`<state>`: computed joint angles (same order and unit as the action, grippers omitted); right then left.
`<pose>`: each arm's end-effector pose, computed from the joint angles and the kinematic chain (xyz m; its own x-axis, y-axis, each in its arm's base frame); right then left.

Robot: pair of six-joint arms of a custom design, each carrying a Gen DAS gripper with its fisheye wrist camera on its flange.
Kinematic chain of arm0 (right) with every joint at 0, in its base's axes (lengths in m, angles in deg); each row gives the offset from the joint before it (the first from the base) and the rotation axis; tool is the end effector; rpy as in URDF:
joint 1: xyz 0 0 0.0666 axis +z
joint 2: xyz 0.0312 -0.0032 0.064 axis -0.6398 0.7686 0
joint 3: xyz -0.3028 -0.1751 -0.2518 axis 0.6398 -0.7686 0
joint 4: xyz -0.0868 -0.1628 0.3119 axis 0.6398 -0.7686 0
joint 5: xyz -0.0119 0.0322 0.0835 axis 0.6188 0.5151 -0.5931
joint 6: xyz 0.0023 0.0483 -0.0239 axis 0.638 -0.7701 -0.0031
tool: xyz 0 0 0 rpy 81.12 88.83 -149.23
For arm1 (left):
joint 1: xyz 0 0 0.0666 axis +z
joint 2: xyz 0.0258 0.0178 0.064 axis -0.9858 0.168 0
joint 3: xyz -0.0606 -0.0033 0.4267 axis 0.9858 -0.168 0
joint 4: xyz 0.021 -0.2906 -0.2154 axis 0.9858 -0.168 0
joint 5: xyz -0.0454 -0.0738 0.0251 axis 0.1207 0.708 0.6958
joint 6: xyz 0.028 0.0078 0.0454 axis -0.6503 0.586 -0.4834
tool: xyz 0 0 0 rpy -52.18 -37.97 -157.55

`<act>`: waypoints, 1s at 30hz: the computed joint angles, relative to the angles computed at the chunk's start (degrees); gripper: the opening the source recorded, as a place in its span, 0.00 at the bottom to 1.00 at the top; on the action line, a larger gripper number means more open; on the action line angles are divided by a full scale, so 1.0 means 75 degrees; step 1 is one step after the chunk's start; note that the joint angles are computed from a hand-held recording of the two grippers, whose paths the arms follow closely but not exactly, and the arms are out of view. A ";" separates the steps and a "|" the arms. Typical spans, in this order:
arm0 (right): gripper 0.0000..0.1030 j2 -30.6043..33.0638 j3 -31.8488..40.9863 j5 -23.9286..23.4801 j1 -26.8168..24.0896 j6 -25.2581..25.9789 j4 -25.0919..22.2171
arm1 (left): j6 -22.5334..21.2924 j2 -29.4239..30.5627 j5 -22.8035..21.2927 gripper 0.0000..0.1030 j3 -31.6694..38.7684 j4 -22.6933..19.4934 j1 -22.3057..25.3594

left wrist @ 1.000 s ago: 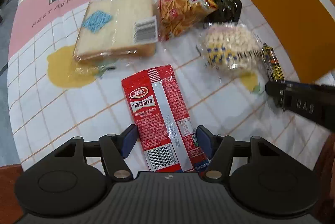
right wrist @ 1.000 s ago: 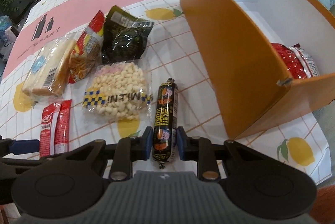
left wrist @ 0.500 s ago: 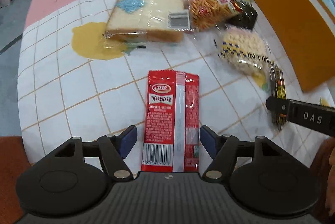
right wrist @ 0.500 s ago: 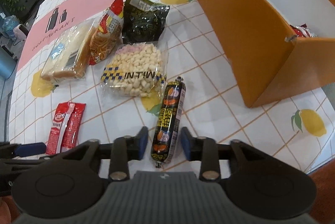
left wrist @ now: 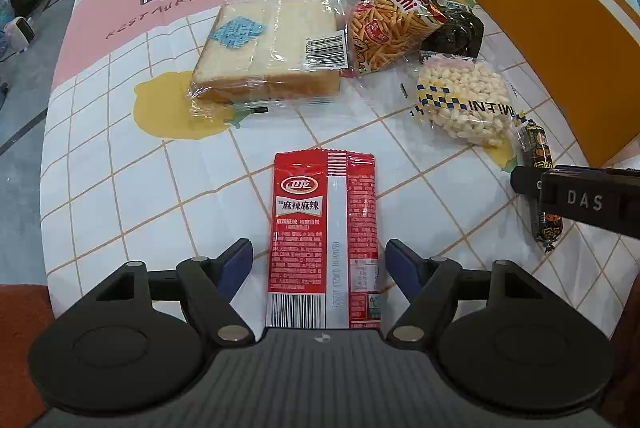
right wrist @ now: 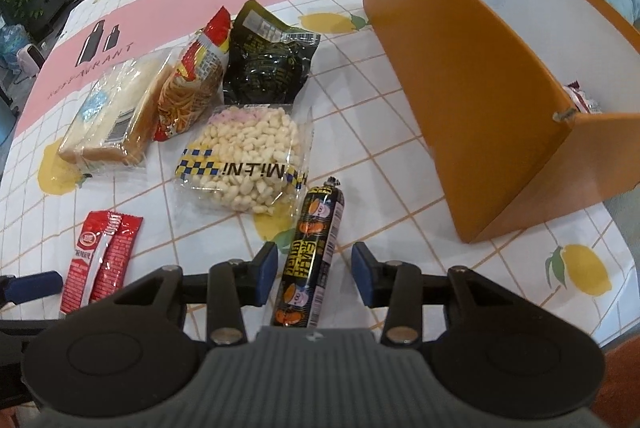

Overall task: Organize snacks
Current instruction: 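Grasp the red spicy strip pack with the left tool while the right tool grasps the black sausage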

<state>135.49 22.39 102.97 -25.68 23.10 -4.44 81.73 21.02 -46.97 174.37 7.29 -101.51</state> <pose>0.4801 0.1116 0.4889 -0.8147 0.3226 -0.4818 0.3385 0.9393 0.0565 0.5196 -0.2022 0.4997 -0.8406 0.3439 -0.4186 0.3805 0.9248 -0.0043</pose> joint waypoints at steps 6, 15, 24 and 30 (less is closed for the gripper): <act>0.27 0.0031 0.0008 0.0305 0.0119 0.0326 -0.0081 | -0.0148 -0.0098 0.0044 0.60 -0.0091 0.0068 -0.0002; 0.21 -0.0095 -0.0026 -0.0058 0.0023 -0.0098 -0.0218 | -0.0102 -0.0304 0.0358 0.38 -0.0268 0.0023 0.0161; 0.21 -0.0624 -0.0256 -0.0219 0.0152 -0.0377 0.0034 | 0.0105 -0.0630 0.0841 0.33 -0.0199 -0.0006 0.0292; 0.21 -0.0948 -0.0133 -0.0004 0.0292 -0.0107 0.0272 | 0.0438 -0.0558 0.0939 0.33 0.0474 -0.0573 0.0215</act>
